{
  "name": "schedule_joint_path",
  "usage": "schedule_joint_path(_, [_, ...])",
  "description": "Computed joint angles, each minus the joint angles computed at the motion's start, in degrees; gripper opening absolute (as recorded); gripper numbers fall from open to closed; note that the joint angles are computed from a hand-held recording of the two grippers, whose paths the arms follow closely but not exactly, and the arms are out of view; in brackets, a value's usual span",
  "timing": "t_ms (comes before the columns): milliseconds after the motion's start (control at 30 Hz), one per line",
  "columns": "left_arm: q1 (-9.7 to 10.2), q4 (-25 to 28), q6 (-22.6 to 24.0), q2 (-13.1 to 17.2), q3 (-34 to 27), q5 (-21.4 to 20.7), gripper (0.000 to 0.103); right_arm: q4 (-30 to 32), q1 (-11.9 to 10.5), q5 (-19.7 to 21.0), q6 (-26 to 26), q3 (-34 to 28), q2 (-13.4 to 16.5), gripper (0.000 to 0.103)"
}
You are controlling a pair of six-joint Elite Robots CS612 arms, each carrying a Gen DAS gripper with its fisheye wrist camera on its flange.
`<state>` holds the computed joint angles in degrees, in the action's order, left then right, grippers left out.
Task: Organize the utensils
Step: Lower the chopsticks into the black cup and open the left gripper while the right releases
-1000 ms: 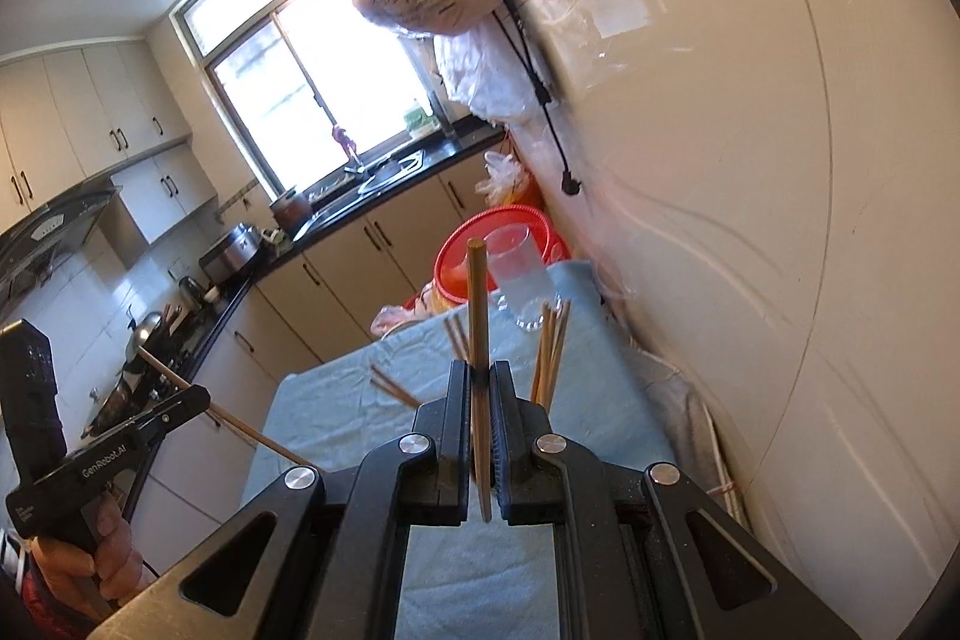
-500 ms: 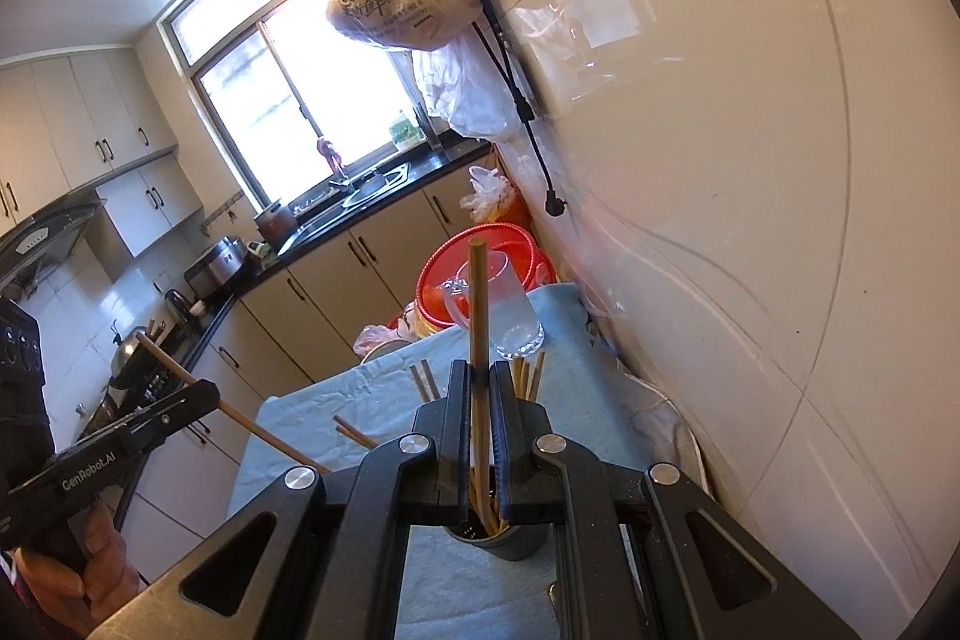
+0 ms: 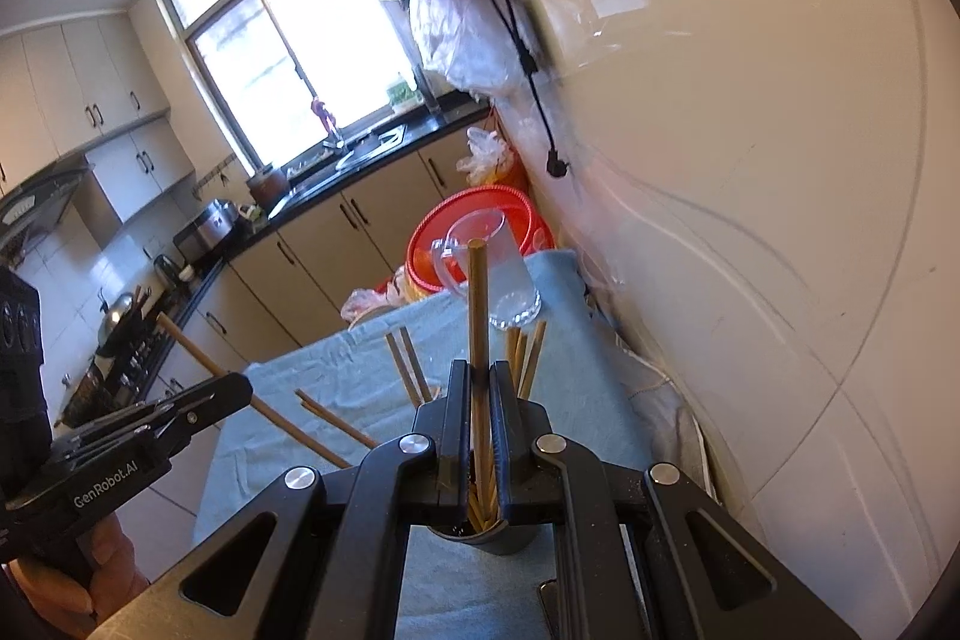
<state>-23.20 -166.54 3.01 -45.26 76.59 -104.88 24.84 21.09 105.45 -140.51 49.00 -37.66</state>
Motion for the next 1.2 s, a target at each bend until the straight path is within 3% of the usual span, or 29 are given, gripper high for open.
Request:
schedule_joint_path(400, [-0.37, 3.26, 0.87, 1.97, -1.33, 2.35, 0.006, 7.40, -0.56, -2.54, 0.74, -7.33, 5.70, 0.007])
schedule_joint_path(733, [-0.69, 2.54, 1.45, 2.79, -1.52, 4.30, 0.007, 9.86, -0.83, -2.30, 1.27, -10.59, 8.13, 0.007])
schedule_joint_path(1200, [-0.76, 1.66, 0.74, 2.82, -1.41, 5.91, 0.008, 9.09, -0.62, -1.16, 1.32, -10.08, 7.24, 0.008])
